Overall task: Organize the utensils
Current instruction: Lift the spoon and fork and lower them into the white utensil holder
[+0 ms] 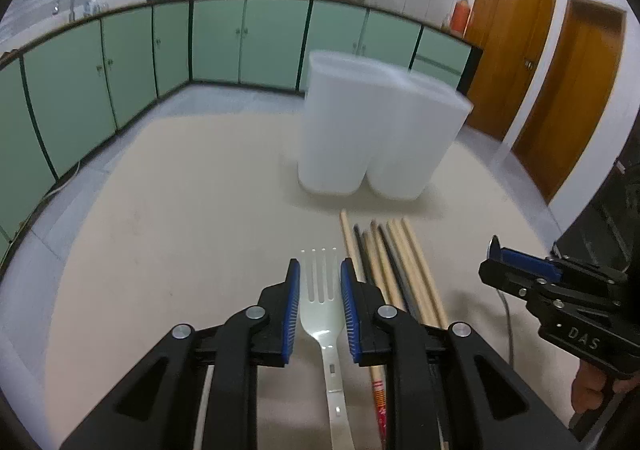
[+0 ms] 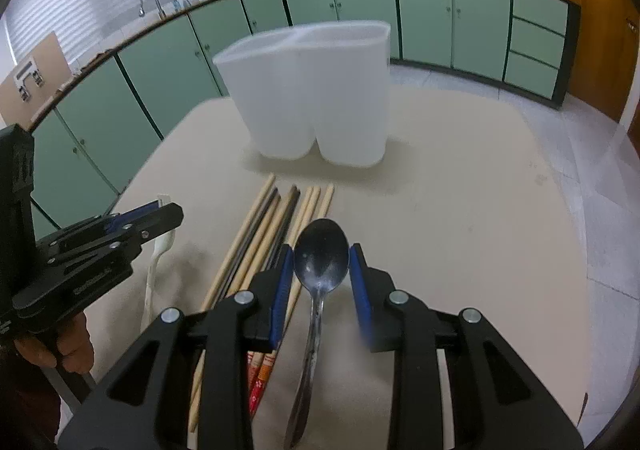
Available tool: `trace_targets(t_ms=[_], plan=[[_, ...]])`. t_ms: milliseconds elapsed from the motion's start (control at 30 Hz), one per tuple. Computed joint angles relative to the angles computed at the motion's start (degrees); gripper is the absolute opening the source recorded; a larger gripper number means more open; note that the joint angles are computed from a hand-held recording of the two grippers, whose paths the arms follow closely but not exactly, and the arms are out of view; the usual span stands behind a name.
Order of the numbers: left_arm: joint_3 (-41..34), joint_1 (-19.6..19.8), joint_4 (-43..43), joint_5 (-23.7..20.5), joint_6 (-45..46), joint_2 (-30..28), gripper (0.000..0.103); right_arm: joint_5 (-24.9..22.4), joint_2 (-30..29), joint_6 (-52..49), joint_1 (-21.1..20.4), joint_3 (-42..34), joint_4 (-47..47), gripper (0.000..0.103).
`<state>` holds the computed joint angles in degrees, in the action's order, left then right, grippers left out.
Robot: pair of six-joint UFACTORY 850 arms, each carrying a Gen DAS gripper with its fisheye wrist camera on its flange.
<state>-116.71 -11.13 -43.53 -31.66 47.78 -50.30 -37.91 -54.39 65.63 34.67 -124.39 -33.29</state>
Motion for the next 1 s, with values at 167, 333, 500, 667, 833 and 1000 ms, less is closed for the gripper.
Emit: trace_targets(t_ms=[167,333,500,667,833,1000], plan=[[4.0,-0.2,-8.6,4.1,9.3,3.0,0.020,3.8,2.5,6.8,0.4,4.1,-7.7,0.027],[6.2,0.2,-16.3,5.1,16.8,5.0,0.020,5.7,4.8,12.7,0.6,6.9,-15.3,0.027],[8.2,0.7,-23.9,4.9,23.3,7.0,0.020,7.1,6.8,18.8,0.8,9.2,-22.4,0.027],[7.9,1.0,-28.4,4.8,26.7,7.6,0.020,7.4,9.4,24.2,1.0,12.5,-28.8,0.027],[5.6,1.3,-33.4,4.1,30.3,7.6,0.020,7.2,10.2,25.2,0.7,11.7,-31.9,0.027],[-2.9,1.1,-36.1,3.4,30.9,4.4,0.020,7.1,9.1,22.9,-0.6,6.7,-34.0,0.027]])
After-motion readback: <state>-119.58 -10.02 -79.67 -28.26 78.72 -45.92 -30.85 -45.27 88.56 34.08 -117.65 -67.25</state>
